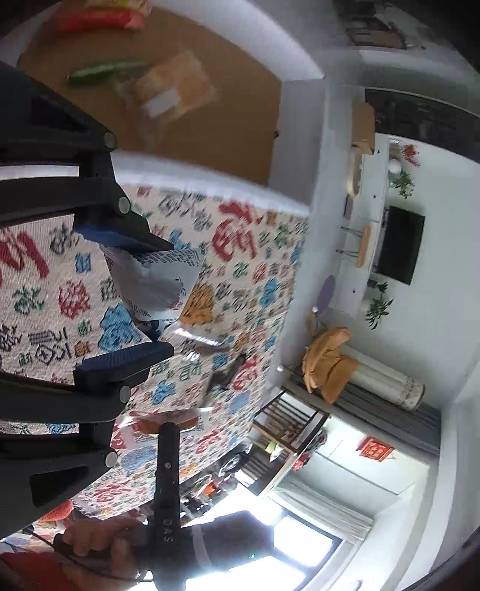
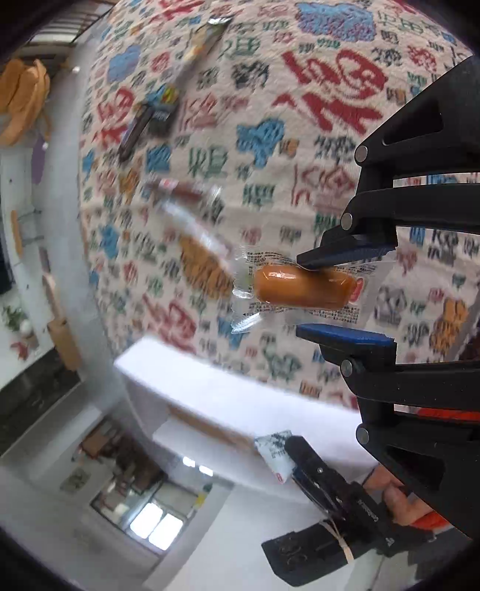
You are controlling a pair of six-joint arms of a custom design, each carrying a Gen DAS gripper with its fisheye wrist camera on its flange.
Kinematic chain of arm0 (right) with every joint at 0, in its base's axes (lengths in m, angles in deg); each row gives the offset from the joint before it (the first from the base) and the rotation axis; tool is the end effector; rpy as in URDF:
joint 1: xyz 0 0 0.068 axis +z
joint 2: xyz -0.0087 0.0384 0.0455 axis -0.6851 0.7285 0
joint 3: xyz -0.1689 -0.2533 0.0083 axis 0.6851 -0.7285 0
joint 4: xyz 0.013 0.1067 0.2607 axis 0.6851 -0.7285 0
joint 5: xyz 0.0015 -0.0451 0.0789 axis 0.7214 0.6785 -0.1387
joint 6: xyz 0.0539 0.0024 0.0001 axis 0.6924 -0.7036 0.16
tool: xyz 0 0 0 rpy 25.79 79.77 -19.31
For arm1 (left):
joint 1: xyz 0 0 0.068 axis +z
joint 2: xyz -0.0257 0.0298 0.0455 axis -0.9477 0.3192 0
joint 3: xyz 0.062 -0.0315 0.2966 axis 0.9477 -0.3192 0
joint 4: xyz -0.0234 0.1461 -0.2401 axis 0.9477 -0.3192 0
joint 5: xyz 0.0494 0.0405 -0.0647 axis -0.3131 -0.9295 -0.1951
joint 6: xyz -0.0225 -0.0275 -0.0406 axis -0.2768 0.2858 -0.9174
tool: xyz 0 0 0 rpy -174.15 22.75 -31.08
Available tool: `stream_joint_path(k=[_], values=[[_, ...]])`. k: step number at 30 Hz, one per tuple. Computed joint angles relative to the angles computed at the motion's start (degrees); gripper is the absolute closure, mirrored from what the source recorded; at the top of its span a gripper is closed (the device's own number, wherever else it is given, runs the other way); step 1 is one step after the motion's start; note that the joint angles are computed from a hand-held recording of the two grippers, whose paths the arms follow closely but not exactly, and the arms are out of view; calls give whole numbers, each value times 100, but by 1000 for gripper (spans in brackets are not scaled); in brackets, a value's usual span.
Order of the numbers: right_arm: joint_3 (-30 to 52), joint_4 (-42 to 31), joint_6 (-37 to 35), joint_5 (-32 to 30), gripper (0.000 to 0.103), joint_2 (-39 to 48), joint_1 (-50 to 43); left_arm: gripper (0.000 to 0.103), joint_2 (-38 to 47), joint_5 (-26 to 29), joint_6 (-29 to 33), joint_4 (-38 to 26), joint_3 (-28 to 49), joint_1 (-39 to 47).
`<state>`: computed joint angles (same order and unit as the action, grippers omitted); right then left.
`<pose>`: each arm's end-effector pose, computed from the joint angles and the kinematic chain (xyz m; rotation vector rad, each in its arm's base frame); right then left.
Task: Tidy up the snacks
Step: 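Carry the white packet and orange sausage into the white box and open both grippers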
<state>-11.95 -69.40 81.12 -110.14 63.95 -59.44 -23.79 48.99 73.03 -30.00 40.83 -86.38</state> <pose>0.2136 -0.0437 0.2732 0.2851 2.5523 0.6029 0.2273 -0.0784 0.3229 0.5233 2.2756 -0.7182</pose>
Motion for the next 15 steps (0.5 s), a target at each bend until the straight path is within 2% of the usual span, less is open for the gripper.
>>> stream_joint_path(k=[3,6,7,8,9,10,12,15], values=[[501,400,1074,-121,71,-81,1456,56,197,232,717,-679,674,1334],[891,1118,2011,43,67,335,2882,54,557,-76,1268,-916,1016,2374],[1006,1340,2249,115,60,541,3264,48,713,-220,1375,-957,1079,2605],[1091,1532,2424,231,53,746,3590,34,919,-311,1481,-1015,1147,2839],[1210,1647,2538,384,47,967,3855,26,1090,-393,1516,-1040,1187,3039],[1237,1764,2619,458,44,1078,3998,21,1197,-432,1513,-1043,1184,3246],[1121,1992,2761,618,44,1019,4054,21,1309,-266,1529,-1034,1120,3657],[836,2074,2600,727,43,554,3780,21,1368,60,1403,-920,1055,3917]])
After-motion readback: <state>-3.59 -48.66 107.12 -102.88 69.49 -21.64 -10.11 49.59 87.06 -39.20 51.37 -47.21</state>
